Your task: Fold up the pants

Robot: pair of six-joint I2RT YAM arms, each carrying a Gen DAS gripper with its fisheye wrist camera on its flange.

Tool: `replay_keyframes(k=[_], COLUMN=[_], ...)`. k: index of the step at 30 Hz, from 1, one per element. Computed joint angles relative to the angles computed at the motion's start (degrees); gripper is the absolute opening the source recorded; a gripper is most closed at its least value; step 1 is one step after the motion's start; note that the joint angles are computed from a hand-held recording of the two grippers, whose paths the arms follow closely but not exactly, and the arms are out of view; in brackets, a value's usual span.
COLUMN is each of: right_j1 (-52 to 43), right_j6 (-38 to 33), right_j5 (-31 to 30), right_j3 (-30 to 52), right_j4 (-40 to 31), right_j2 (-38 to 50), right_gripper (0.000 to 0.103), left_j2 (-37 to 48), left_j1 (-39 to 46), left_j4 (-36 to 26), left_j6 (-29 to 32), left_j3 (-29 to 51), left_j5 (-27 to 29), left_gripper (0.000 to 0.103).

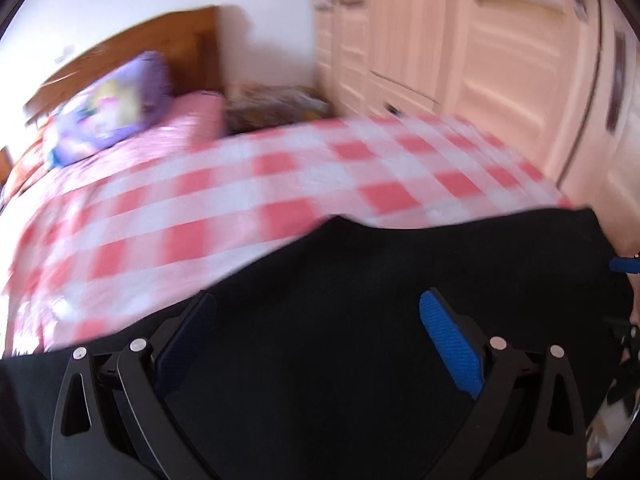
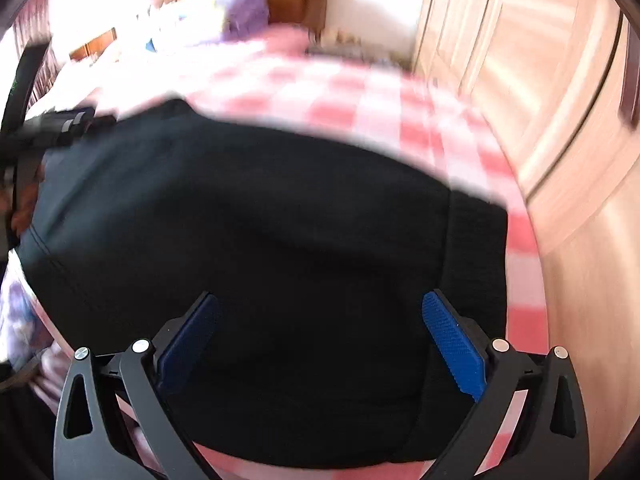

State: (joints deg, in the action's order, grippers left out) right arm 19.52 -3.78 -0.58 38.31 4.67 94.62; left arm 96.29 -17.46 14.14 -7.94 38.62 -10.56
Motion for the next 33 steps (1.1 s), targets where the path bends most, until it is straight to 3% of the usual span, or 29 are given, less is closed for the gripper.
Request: replay_keyframes(k=[2, 4, 7, 10, 15, 17, 22, 28, 30, 33], right_j1=[2.6, 7.1, 14.8, 20.2, 24.5, 25.2, 23.7, 22.9, 23.7, 25.0], right_j6=[2.6, 3.6, 3.0, 3.8, 3.6, 4.2, 2.1, 3.8, 6.7, 5.9], right_j5=[-3.0, -2.5, 0.0, -1.5, -1.2, 0.8, -1.4, -1.1, 1.9, -1.0], right_j3=[1.5, 5.4, 16.0, 31.8, 60.1, 68.4, 60.3, 57.9, 58.8, 50.5], right_j4=[1.6, 2.1, -0.1, -5.6, -21.9, -27.6, -20.2, -20.7, -22.9, -16.0], right_j2=[-0.3, 2.5, 10.9, 22.8, 41.7, 47.9, 44.4, 42.3, 41.7, 35.9], right_gripper=[0.098, 0.098, 0.098, 0.098, 0.098, 0.099, 0.099, 0.099, 0.099, 0.099], left_j2=[-6.0, -10.2, -9.7, -7.9, -0.3, 0.2, 0.7, 1.1, -1.3, -9.4], left_j1=[5.3, 15.1, 27.9, 39.3, 43.0, 42.9, 44.4, 44.6, 46.4, 53.8], left_j4=[1.3, 1.5, -0.6, -1.5, -0.1, 4.0, 5.4, 5.9, 8.0, 10.1], left_j6=[-0.5, 0.9, 3.0, 4.8, 7.1, 8.3, 9.3, 9.3, 8.5, 7.9], left_j3=[-6.3, -11.3, -11.8, -11.5, -10.2, -12.2, -12.8, -12.6, -15.0, -20.8], left_j5=[1.8, 7.1, 11.5, 18.6, 16.2, 15.3, 16.7, 17.0, 18.8, 27.1], left_gripper=[0.101, 0.101, 0.101, 0.101, 0.101, 0.101, 0.102, 0.101, 0.101, 0.101])
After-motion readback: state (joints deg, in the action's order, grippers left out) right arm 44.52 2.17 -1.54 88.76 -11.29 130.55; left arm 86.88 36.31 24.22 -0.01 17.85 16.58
